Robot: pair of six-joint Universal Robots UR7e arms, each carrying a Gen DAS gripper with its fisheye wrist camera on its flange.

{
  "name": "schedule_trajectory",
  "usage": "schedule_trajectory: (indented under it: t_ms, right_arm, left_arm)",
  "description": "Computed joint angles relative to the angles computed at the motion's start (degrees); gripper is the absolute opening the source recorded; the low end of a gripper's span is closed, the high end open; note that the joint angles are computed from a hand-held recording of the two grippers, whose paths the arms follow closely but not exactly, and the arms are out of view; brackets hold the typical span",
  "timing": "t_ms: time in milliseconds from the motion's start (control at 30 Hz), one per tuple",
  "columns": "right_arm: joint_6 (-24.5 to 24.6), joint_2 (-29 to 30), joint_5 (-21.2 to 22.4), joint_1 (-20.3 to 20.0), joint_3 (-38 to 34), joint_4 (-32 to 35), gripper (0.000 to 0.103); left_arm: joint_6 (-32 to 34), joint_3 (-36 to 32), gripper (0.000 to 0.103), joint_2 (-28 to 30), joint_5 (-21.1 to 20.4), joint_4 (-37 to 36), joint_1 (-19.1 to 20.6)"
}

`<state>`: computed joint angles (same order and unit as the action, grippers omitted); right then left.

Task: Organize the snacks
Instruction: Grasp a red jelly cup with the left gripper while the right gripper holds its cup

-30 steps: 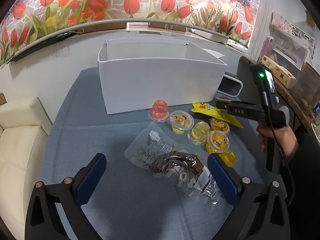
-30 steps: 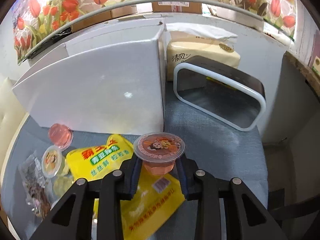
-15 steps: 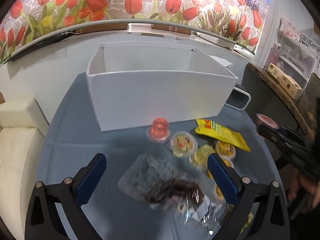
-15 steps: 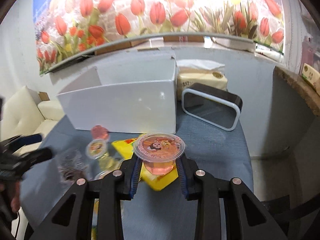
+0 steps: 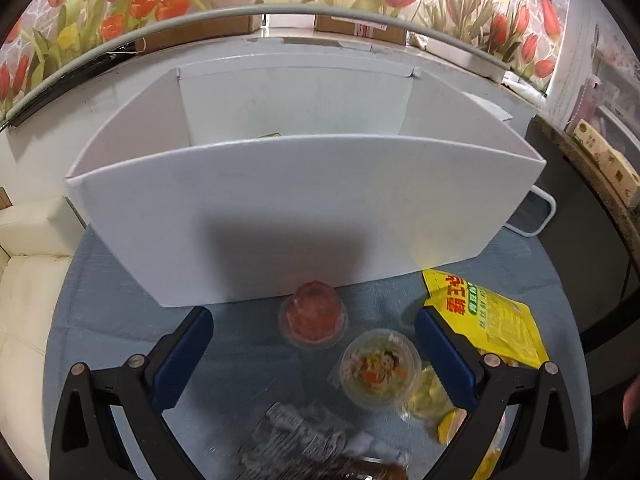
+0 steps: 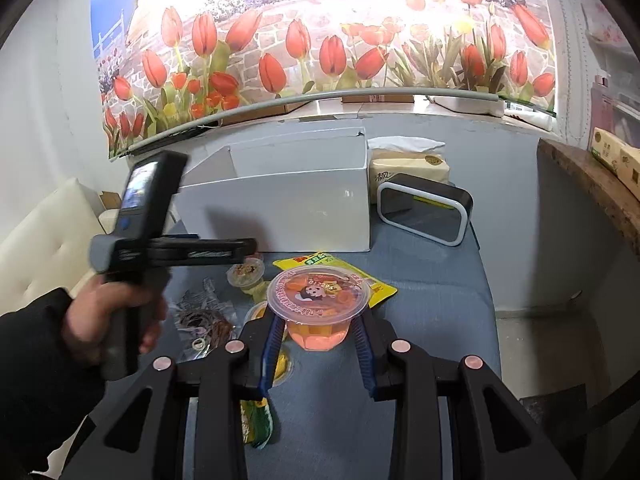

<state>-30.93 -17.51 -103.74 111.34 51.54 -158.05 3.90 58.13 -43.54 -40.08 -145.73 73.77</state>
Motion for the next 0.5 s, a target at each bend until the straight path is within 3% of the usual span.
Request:
schedule_trajectory:
  t_ms: [100, 267, 500]
  right_arm:
    - [0.09, -0.39, 0.06, -0.04, 0.96, -0.08, 0.036]
    - [0.39, -0.76, 0.31, -0.14, 1.97, -0.22, 0.036]
    - [0.67, -0.48, 0.41, -0.13, 1.77, 0.15, 0.036]
  left_arm:
    - [-1.73, -2.73, 0.085, 1.47, -0.64, 2.74, 0.42]
    - [-6.42, -6.4, 0.037, 3.19, -0.32, 8.62, 1.25]
    - [-5.88, -5.83, 0.037, 3.04, -0.23, 7.79, 1.25]
